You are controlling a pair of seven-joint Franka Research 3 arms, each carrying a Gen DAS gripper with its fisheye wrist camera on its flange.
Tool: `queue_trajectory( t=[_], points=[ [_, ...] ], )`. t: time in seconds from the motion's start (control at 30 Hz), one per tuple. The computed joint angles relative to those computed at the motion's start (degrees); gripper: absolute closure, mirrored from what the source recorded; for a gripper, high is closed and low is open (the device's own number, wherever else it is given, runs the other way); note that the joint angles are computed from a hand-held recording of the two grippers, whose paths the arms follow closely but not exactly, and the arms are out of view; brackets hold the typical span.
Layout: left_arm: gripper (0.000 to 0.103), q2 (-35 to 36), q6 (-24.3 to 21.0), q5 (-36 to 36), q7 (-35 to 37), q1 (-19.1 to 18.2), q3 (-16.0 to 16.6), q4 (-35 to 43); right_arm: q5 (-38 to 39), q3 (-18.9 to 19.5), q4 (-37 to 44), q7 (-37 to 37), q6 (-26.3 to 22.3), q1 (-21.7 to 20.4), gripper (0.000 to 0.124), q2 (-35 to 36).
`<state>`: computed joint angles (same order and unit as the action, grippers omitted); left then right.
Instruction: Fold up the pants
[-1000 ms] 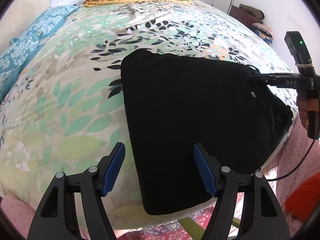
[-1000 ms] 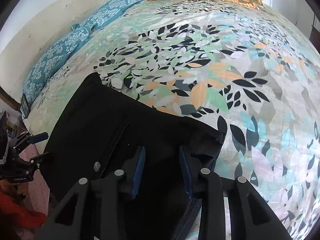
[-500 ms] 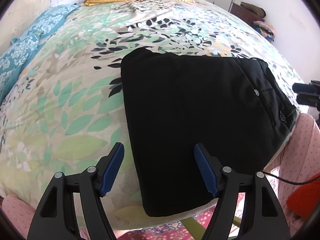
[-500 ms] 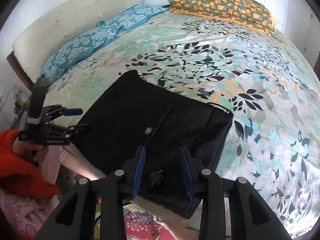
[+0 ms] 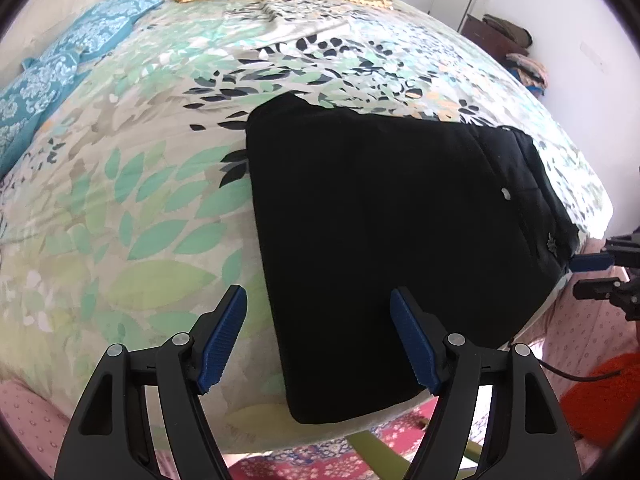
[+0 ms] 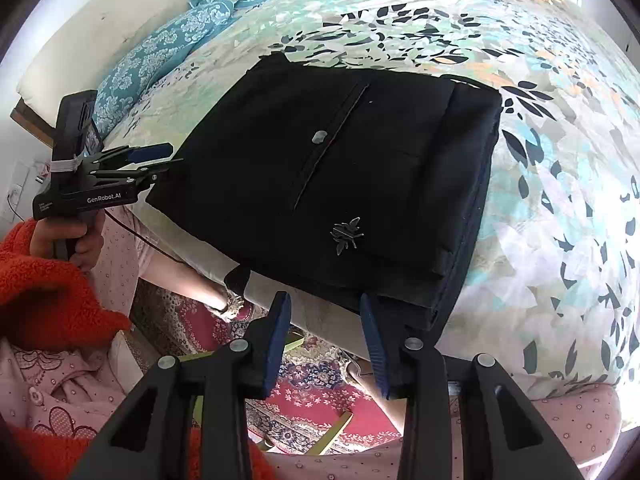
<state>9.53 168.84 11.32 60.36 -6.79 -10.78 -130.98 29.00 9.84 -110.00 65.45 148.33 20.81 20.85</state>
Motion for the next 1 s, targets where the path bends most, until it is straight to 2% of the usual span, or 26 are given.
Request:
queue_trajectory(
  t=[0.03,0.07,0.1,0.13,0.17,0.23,0.37,0.47,0.53,0.57,0.6,0.63,0.67,0.7,0.73,0.8,0.87,1.0],
  points=[
    [0.025,-0.20,0.86,-2.35,1.35,1.21,-0.76,-0.37,2.90,0.93,-0.70,-2.07,1.93,-1.24,0.069,-0.51],
    [0.020,-0.29,2.14,-8.01,5.16,3.98,-2.96,-0.82,5.68,1.56,-1.16,-3.75,3.81,-2.31,0.050,-0.94],
    [0.016,-0.05,3.11,-14.43,9.60,6.98,-5.65,-0.92,8.23,1.98,-1.24,-5.20,5.66,-3.22,0.039,-0.95],
    [0.015,0.52,3.32,-22.48,15.35,10.90,-9.29,-0.50,11.18,2.69,-0.72,-7.32,6.44,-4.50,0.038,-0.44],
    [0.015,1.38,2.50,-29.37,20.52,14.08,-12.21,0.45,13.67,3.19,1.03,-9.00,4.95,-5.91,0.038,1.01],
    [0.015,4.33,-2.02,-42.51,31.17,20.50,-17.50,4.02,14.87,2.16,6.22,-7.46,-1.04,-7.44,0.038,5.56],
    [0.015,10.00,-11.05,-55.16,42.63,24.94,-20.40,10.20,18.76,2.24,15.53,-3.78,-10.76,-11.30,0.038,14.92],
    [0.015,13.98,-15.21,-58.59,46.94,24.30,-20.10,13.96,23.78,4.19,19.83,-3.57,-15.46,-14.34,0.036,19.87],
    [0.012,15.10,-14.00,-60.64,49.53,22.88,-19.78,15.16,29.68,6.59,21.19,-5.57,-17.34,-16.92,0.036,22.06],
    [0.014,15.90,-15.00,-63.66,52.34,23.65,-20.70,16.06,32.33,7.71,21.90,-6.62,-19.19,-18.03,0.042,23.18],
    [0.036,17.16,-17.90,-67.36,55.24,24.69,-21.64,17.53,32.69,7.41,21.88,-6.60,-19.12,-17.40,0.044,23.22],
    [0.046,17.17,-18.12,-67.04,54.45,23.73,-20.88,17.84,31.77,6.72,21.80,-6.84,-18.79,-16.37,0.049,22.95],
    [0.064,16.54,-17.02,-63.14,51.67,20.77,-18.40,17.86,31.39,6.36,21.58,-7.13,-18.76,-15.90,0.063,22.62],
    [0.075,16.07,-17.20,-62.30,51.28,19.60,-17.20,17.94,32.98,6.77,20.75,-7.98,-18.67,-16.45,0.072,22.17],
    [0.079,15.43,-17.75,-64.18,52.00,19.76,-17.04,17.66,35.06,7.24,19.59,-9.29,-18.09,-17.05,0.080,21.43],
    [0.083,13.50,-18.42,-67.40,53.12,19.67,-16.57,16.89,37.37,7.52,17.56,-11.84,-17.42,-17.10,0.088,19.34],
    [0.083,11.86,-18.19,-65.63,52.19,17.43,-14.54,16.91,38.75,7.44,17.42,-13.27,-17.77,-16.70,0.091,18.10],
    [0.083,11.12,-18.99,-65.37,52.58,14.59,-11.55,20.14,37.39,6.49,23.73,-12.77,-19.69,-14.47,0.092,19.16]
  ],
)
